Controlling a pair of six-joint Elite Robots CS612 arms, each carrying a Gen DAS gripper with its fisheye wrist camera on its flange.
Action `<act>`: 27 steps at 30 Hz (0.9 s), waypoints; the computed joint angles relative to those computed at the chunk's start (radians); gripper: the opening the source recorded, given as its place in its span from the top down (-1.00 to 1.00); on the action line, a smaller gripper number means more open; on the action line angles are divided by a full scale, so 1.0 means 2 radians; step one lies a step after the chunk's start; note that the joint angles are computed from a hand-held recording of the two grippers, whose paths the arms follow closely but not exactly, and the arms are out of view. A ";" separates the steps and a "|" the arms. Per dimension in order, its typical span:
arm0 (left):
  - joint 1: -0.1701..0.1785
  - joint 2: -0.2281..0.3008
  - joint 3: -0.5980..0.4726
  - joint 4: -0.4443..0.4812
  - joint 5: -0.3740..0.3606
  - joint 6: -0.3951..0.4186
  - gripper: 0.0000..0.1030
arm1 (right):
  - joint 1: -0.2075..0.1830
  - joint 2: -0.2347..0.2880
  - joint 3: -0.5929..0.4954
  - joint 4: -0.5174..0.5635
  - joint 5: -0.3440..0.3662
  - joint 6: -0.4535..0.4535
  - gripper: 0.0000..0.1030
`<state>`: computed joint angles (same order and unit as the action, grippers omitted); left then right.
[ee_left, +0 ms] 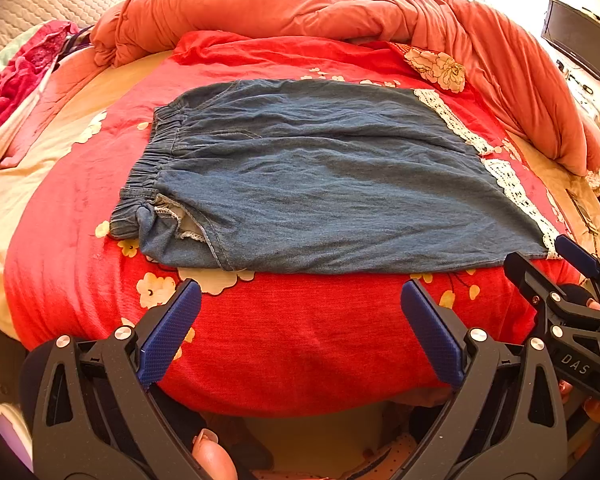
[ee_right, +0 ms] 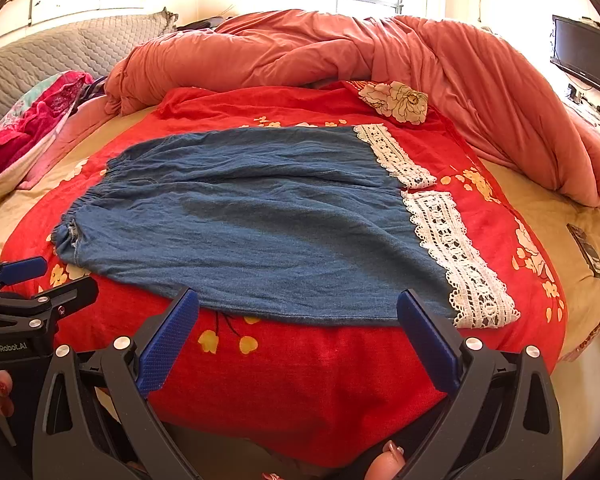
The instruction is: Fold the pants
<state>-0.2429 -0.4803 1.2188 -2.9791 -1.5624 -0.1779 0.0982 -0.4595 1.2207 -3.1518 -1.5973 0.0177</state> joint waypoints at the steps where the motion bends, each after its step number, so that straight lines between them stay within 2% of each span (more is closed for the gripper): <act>1: 0.000 0.000 0.000 0.000 0.000 0.000 -0.82 | 0.000 0.000 -0.001 0.000 -0.001 -0.001 -0.92; 13: -0.001 0.000 0.000 0.001 -0.001 0.000 -0.82 | 0.001 0.001 -0.001 0.000 -0.003 -0.001 -0.92; 27: 0.004 0.009 -0.020 0.020 -0.007 -0.001 -0.82 | -0.003 0.006 -0.014 -0.001 0.019 0.000 -0.92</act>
<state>-0.2340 -0.4614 1.1796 -2.9395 -1.5765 -0.1799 0.0929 -0.4469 1.1931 -3.1538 -1.5600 0.0184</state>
